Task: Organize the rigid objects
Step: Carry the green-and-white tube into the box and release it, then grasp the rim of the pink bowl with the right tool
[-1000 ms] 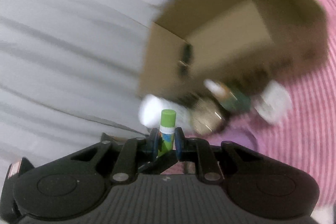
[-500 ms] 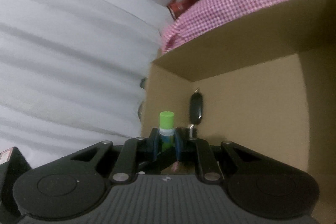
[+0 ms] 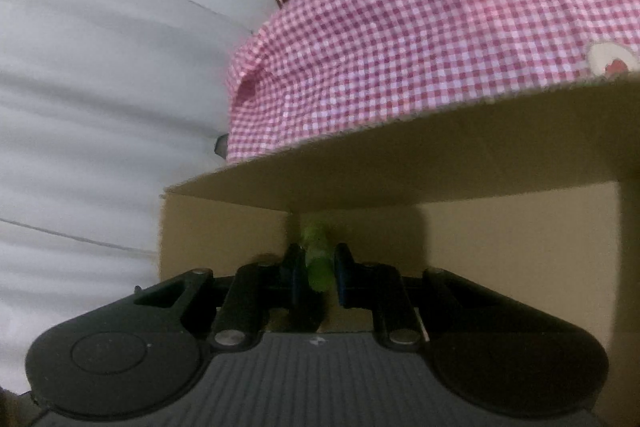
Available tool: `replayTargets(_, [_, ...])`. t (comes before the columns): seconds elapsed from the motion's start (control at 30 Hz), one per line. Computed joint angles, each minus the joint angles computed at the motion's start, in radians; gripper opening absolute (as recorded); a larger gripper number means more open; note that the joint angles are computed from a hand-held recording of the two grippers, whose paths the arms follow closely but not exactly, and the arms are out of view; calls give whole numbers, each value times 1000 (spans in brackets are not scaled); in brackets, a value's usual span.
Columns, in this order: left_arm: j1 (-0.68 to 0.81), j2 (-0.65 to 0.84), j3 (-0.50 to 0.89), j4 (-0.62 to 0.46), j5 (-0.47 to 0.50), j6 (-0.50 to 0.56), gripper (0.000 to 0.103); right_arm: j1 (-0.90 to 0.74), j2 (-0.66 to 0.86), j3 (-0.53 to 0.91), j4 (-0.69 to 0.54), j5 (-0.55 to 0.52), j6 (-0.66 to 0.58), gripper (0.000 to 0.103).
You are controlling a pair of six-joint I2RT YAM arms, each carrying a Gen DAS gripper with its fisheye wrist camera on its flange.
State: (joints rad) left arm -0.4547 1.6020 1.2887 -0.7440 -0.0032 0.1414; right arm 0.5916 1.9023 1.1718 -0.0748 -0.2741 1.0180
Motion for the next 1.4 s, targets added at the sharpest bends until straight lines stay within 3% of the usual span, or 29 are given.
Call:
replayTargets(0.33, [0,-274,-93,-30,65,-22,28,76,-467,-324,42,118,42,20])
replayTargets(0.53, [17,-549,-208,-100,131,-25,35,320,-862,-519,-44,363,143,20])
replayTargets(0.57, [14,-595,-233,-114,136,-24,36,373,-893,-540,-49,415,161,22])
replayTargets(0.63, [1,-684,-289,-147,148,-21,43,534,-977,-565,-130,570,221,34])
replayTargets(0.67, [-7,-723,-318,-162,154,-24,44,623,-998,-572,-169,655,264,48])
replayTargets(0.7, [-20,-764,-355,-178,160,-25,46,707,-998,-579,-198,735,310,54])
replayTargets(0.8, [-114,-856,-472,-191,129,-52,52,933,-941,-571,-303,914,491,54])
replayTargets(0.93, [-294,-933,-632,-144,41,-147,64,1046,-788,-581,-313,953,667,54])
replayTargets(1.07, [-466,-934,-740,-62,-54,-244,70,1066,-625,-570,-301,925,744,54])
replayTargets(1.13, [-521,-898,-765,-25,-95,-261,72,1082,-550,-554,-303,922,774,54])
replayTargets(1.27, [-577,-833,-789,31,-142,-254,74,1023,-469,-557,-212,884,693,52])
replayTargets(1.4, [-598,-753,-793,94,-173,-234,74,964,-419,-565,-142,855,616,43])
